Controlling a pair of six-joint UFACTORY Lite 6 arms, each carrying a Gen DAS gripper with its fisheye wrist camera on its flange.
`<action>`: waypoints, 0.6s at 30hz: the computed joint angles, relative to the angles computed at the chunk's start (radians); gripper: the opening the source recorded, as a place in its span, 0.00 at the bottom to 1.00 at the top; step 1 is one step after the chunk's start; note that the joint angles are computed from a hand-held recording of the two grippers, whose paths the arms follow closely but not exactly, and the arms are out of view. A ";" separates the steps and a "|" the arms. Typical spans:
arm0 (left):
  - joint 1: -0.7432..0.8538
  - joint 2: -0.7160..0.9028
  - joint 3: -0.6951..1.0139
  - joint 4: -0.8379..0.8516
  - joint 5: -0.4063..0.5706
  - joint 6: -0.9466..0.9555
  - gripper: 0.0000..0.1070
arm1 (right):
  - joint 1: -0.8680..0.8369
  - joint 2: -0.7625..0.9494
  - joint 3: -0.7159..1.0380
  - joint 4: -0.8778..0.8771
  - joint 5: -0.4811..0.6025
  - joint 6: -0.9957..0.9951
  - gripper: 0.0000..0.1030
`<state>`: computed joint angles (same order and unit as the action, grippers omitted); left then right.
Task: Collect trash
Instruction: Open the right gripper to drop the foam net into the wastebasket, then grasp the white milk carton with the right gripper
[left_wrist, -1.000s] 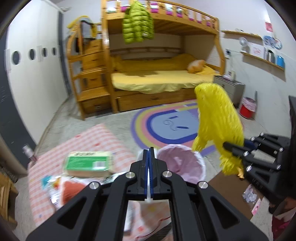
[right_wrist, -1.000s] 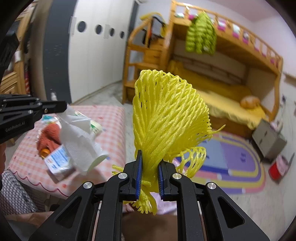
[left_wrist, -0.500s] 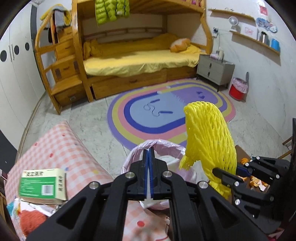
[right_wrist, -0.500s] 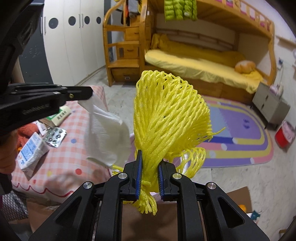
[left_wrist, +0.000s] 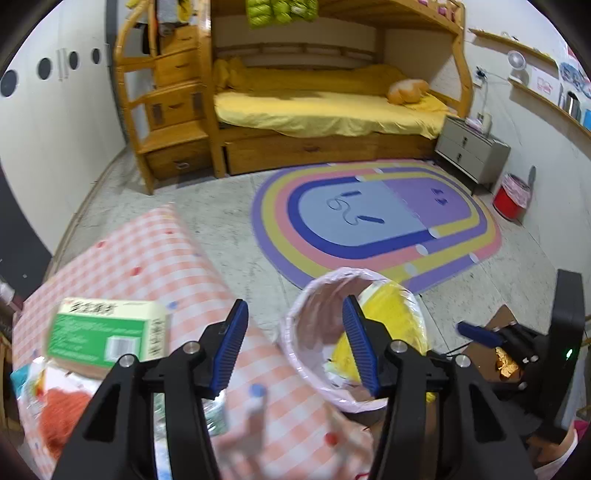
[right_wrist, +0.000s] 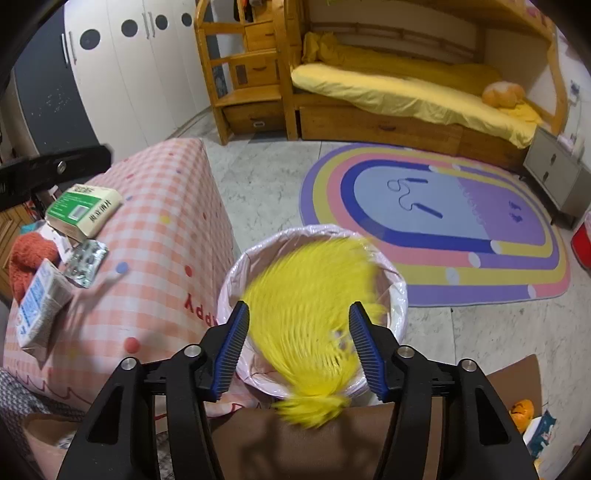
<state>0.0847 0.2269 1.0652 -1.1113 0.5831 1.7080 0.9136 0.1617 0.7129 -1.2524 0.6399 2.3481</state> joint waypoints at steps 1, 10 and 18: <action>0.034 -0.019 -0.008 0.003 0.017 0.008 0.49 | 0.014 -0.015 0.006 0.024 0.022 -0.021 0.57; 0.384 -0.119 -0.001 0.021 0.199 0.097 0.56 | 0.245 -0.047 0.244 0.165 0.303 -0.160 0.56; 0.729 0.015 0.182 0.025 0.331 0.168 0.59 | 0.344 0.254 0.676 0.179 0.325 -0.327 0.55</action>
<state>0.8136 0.2415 1.2469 -1.0863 0.9144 1.8758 1.2575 0.4153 1.3892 -1.0733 0.9648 2.0214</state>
